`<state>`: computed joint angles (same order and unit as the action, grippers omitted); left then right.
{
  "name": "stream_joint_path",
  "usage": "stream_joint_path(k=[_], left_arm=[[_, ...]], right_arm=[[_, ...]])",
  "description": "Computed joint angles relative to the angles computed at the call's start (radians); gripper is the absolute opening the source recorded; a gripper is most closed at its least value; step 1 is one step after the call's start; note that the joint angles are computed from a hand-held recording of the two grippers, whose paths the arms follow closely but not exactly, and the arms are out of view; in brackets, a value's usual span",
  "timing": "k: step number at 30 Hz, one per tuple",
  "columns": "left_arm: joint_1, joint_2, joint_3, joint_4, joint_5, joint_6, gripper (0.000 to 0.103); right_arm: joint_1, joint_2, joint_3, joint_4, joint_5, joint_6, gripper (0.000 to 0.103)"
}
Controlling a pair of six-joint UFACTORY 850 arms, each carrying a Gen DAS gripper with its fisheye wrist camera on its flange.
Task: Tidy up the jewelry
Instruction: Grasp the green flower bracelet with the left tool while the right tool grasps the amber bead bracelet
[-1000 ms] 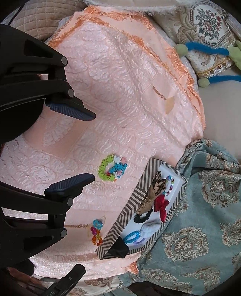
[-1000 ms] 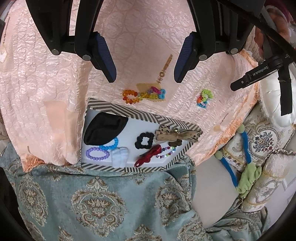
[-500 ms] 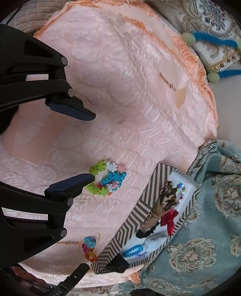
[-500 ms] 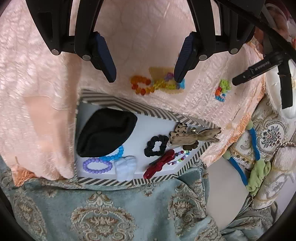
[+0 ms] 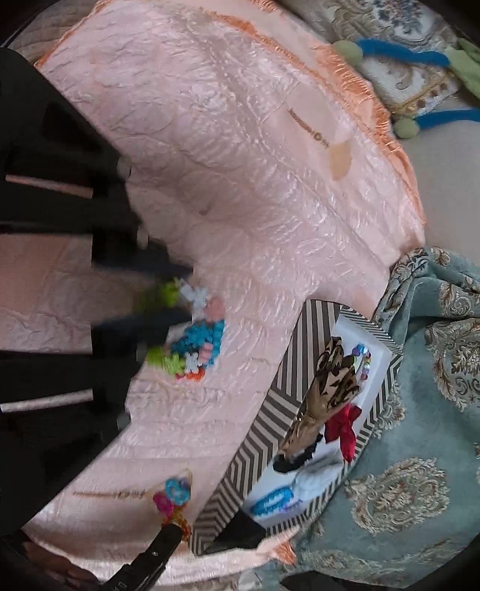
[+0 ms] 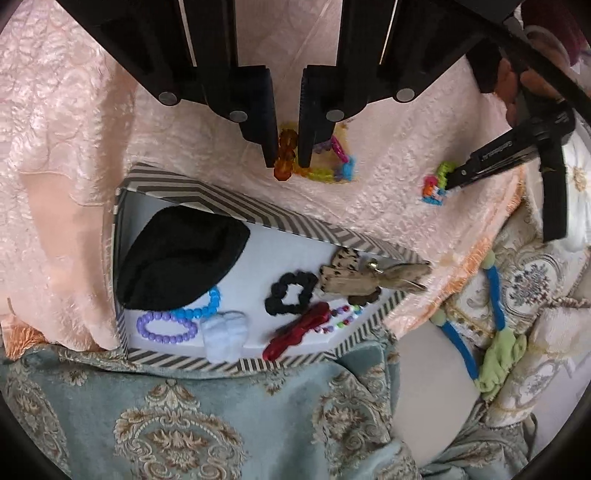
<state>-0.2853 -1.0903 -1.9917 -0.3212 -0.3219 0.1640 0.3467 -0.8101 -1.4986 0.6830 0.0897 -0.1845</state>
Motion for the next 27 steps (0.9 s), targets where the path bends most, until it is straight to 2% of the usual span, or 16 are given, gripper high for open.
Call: stream_joint_path(k=[4,8,12,17,23,27], left_arm=[[0.013,0.044,0.056,-0.150,-0.001,0.134,0.012],[0.015,0.104,0.135,-0.273,0.033,0.263,0.012],[0.023,0.166,0.204,-0.467,0.035,0.456,0.012],[0.029,0.227,0.251,-0.622,0.036,0.617,0.012],[0.024,0.272,0.276,-0.739,0.049,0.740,0.012],[0.011,0.282,0.265,-0.747,0.062,0.763,0.012]], right_arm=[[0.013,0.050,0.050,-0.165,0.039,0.171,0.008],[0.026,0.091,0.084,-0.177,0.065,0.178,0.008],[0.037,0.132,0.116,-0.176,0.095,0.171,0.008],[0.044,0.180,0.155,-0.211,0.132,0.205,0.008],[0.050,0.208,0.162,-0.178,0.145,0.167,0.008],[0.052,0.220,0.161,-0.123,0.146,0.099,0.008]])
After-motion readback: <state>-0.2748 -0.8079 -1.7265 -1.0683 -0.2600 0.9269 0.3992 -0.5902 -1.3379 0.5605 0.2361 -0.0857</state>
